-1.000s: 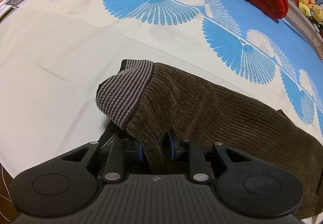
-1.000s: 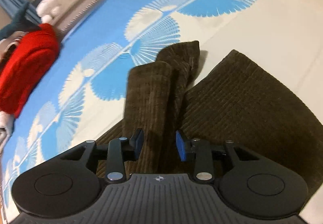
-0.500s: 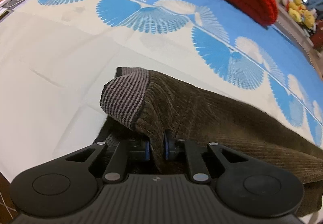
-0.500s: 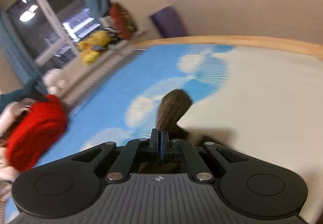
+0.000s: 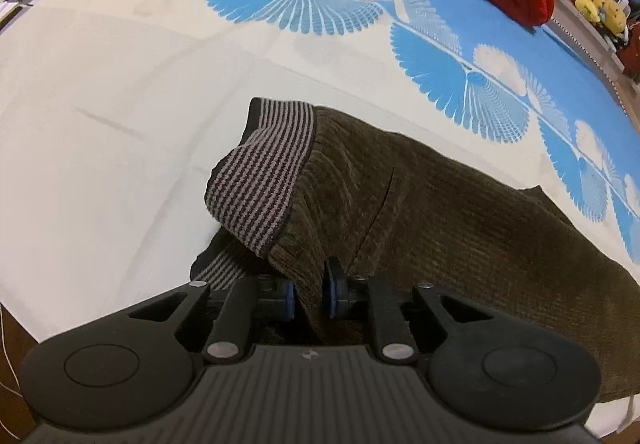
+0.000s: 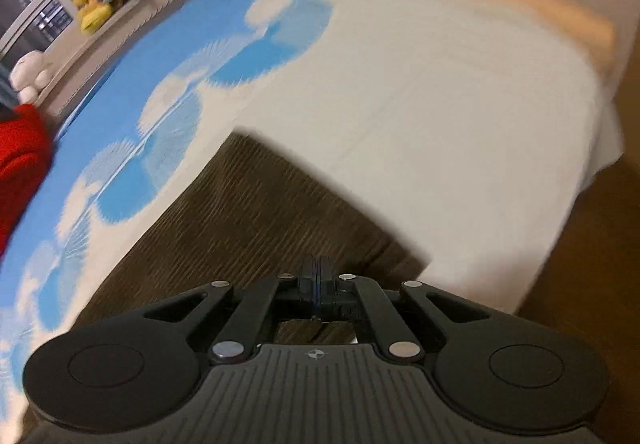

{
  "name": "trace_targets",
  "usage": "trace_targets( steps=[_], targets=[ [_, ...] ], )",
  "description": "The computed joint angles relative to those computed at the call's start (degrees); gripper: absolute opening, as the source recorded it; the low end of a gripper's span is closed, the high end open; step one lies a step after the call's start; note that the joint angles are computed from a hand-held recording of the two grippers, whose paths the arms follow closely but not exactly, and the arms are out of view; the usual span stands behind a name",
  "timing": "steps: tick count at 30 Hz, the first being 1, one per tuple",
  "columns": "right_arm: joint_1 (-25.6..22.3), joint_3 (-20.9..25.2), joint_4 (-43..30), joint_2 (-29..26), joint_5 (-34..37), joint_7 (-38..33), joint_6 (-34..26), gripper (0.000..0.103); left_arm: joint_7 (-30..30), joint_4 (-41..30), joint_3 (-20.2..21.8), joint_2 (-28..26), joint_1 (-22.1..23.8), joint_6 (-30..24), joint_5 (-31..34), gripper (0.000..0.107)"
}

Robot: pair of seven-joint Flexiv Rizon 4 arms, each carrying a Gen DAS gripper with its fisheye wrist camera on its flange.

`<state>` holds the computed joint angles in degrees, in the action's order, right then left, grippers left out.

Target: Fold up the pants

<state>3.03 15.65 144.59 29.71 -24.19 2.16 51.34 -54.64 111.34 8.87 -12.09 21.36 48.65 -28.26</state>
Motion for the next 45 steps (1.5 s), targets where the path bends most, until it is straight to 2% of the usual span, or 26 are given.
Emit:
trace_targets(
  steps=[2, 4, 6, 11, 12, 13, 14, 16, 19, 20, 21, 23, 24, 25, 26, 29, 31, 33, 34, 36, 37, 40, 42, 44, 45],
  targets=[
    [0.7, 0.0, -1.0, -1.8, 1.4, 0.8, -1.3, 0.004, -0.2, 0.2, 0.2, 0.0, 0.0, 0.5, 0.3, 0.030],
    [0.3, 0.1, -1.4, -2.2, 1.6, 2.8, -2.3, 0.027, -0.8, 0.2, 0.4, -0.1, 0.2, 0.8, 0.4, 0.036],
    [-0.4, 0.0, -1.5, -3.1, 1.6, 6.0, -2.9, 0.036, -1.3, 0.3, 0.5, -0.3, 0.5, 1.6, -0.1, 0.039],
    [-1.0, -1.2, -0.7, -4.2, 1.1, 10.0, -1.2, 0.035, -1.7, -0.1, 0.2, -0.8, 1.1, 1.5, -1.1, 0.037],
    [-1.0, -1.4, -0.7, -4.8, 0.5, 9.5, -0.4, 0.021, -1.7, 0.0, 0.2, -0.7, 1.0, 2.0, -0.9, 0.034],
    [-1.1, -1.5, -0.9, -5.5, -0.6, 8.9, -0.1, 0.006, -1.3, 0.3, 0.2, -0.7, 1.0, 2.6, -1.0, 0.027],
    [-1.1, -1.3, -1.2, -5.5, -1.5, 8.2, -0.9, 0.005, -0.9, 0.7, 0.0, -0.5, 1.0, 3.2, -1.5, 0.021],
    [-2.6, 0.2, -1.9, -4.8, -6.1, 10.9, -2.6, 0.002, 1.8, 2.3, -0.7, 0.9, 1.2, 5.2, -4.6, 0.016],
    [-4.2, 3.1, -3.6, -2.6, -13.6, 16.7, -8.3, 0.002, 7.2, 5.1, -1.0, 3.8, 1.0, 7.0, -9.9, 0.015],
    [-3.2, 3.6, -4.8, -2.7, -13.5, 15.9, -12.4, 0.002, 6.5, 5.0, -0.3, 4.0, 0.7, 6.8, -8.1, 0.015],
    [-1.7, 3.0, -5.7, -3.4, -11.5, 14.2, -14.9, 0.002, 3.5, 4.0, 0.8, 3.4, 0.4, 5.3, -3.6, 0.016],
    [2.0, 0.5, -7.2, -5.4, -4.3, 8.7, -18.5, 0.002, -2.6, 0.1, 2.5, 1.0, 0.4, -1.0, 5.0, 0.026],
    [3.5, -0.6, -8.3, -6.7, -0.3, 6.0, -20.9, 0.005, -4.5, -1.3, 2.8, 0.1, 0.5, -2.9, 7.2, 0.029],
    [4.1, -0.7, -9.2, -7.4, 1.5, 6.0, -23.3, 0.011, -5.5, -1.4, 2.8, -0.2, 0.7, -2.1, 7.6, 0.037],
    [4.0, -0.6, -9.3, -7.5, 1.3, 7.2, -24.1, 0.012, -5.5, -0.3, 2.5, 0.4, 0.8, 1.0, 6.4, 0.041],
    [4.1, 1.1, -11.6, -8.7, -5.2, 8.5, -29.2, 0.018, -1.2, 4.5, 0.7, 3.0, 0.5, 13.1, 0.1, 0.044],
    [4.6, 1.9, -12.4, -9.2, -10.9, 9.3, -31.9, 0.018, 5.3, 7.4, -1.3, 4.1, -0.4, 21.3, -4.1, 0.044],
    [5.2, 1.9, -12.4, -9.6, -16.8, 10.7, -30.3, 0.018, 16.0, 9.4, -4.7, 4.7, -0.9, 26.6, -13.0, 0.044],
    [5.4, 1.4, -12.2, -9.7, -19.6, 11.1, -27.9, 0.018, 24.3, 10.6, -7.1, 5.3, -1.4, 29.3, -20.6, 0.044],
    [5.1, -0.5, -10.8, -9.8, -26.5, 12.4, -18.4, 0.018, 35.5, 11.2, -9.0, 5.9, -2.9, 29.2, -30.0, 0.044],
    [4.8, -1.3, -10.7, -10.5, -29.9, 12.4, -13.6, 0.020, 38.0, 11.1, -8.7, 6.2, -3.4, 26.7, -30.9, 0.044],
    [4.0, -3.5, -12.0, -14.3, -40.0, 9.8, 1.1, 0.022, 37.2, 10.8, -6.2, 5.9, -5.4, 21.7, -26.5, 0.044],
    [4.1, -4.0, -14.5, -18.0, -45.3, 7.6, 8.2, 0.022, 33.1, 10.0, -3.8, 5.5, -5.7, 16.4, -20.2, 0.044],
    [5.2, -4.2, -17.2, -20.9, -46.6, 4.8, 12.8, 0.022, 24.7, 7.5, -1.2, 3.9, -5.5, 10.3, -8.9, 0.044],
    [5.9, -4.3, -18.7, -22.8, -46.5, 3.3, 14.6, 0.022, 18.5, 4.7, 0.6, 2.4, -5.3, 5.3, 0.2, 0.044]
  ],
)
